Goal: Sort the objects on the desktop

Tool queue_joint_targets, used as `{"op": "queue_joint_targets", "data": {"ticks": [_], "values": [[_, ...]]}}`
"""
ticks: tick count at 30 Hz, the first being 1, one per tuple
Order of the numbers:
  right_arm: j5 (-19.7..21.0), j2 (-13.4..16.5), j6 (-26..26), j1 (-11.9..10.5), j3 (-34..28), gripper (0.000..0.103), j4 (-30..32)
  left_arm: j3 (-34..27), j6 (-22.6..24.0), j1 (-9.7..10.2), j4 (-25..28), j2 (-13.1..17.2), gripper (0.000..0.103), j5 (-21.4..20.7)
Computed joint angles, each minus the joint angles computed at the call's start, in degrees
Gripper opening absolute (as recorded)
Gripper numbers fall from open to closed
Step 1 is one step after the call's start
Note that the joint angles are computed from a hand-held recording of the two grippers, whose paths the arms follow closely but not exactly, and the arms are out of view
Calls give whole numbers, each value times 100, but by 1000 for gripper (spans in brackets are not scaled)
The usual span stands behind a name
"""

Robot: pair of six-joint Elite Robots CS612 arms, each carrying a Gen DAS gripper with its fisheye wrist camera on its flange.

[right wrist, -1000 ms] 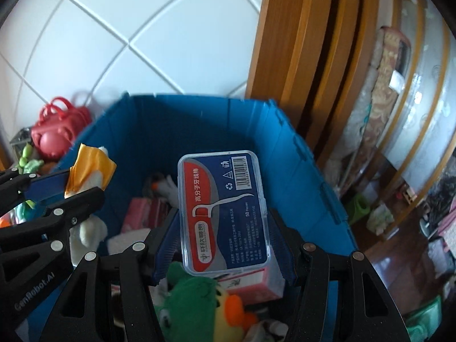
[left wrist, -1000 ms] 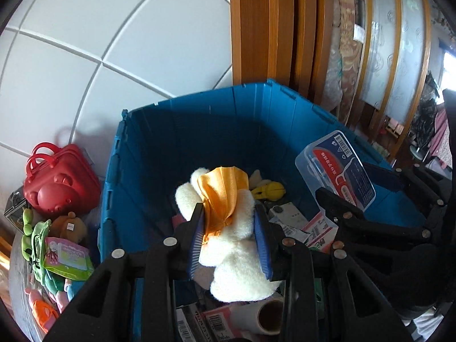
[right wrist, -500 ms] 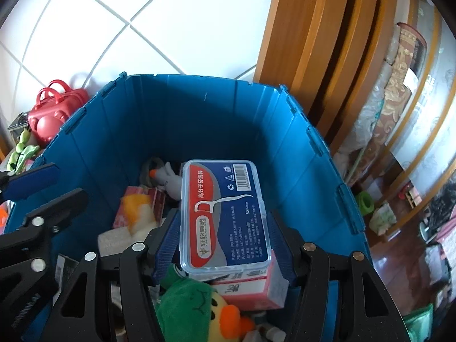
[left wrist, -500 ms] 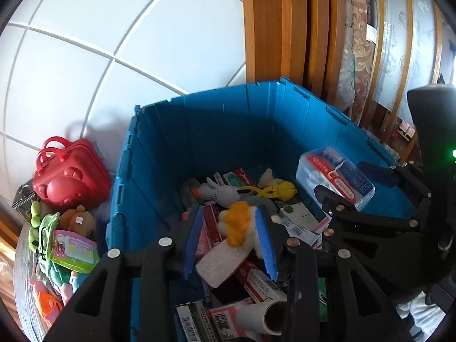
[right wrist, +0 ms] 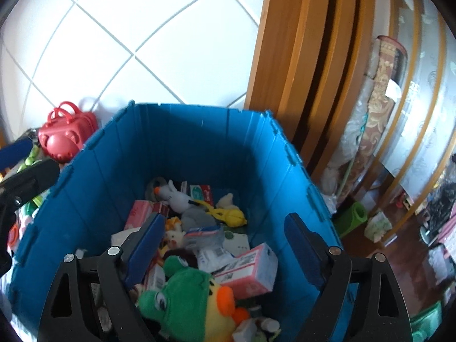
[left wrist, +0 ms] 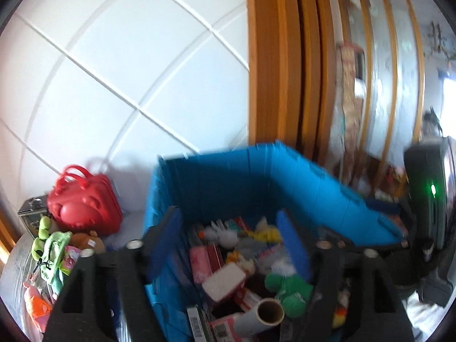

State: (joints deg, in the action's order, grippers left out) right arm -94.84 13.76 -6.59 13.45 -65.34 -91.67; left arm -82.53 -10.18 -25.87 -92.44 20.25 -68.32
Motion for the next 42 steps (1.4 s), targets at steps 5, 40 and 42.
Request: {"op": "queue_joint_targets", "data": {"ticks": [5, 40, 42], "values": [[-39, 170, 120, 42, -453, 101, 130, -266, 136, -49, 56, 119, 98, 155], [-287, 717, 714, 230, -1684, 103, 725, -1299, -399, -83, 1757, 382, 98, 145], [-261, 726, 712, 220, -1692, 103, 715, -1298, -394, -83, 1768, 380, 98, 145]]}}
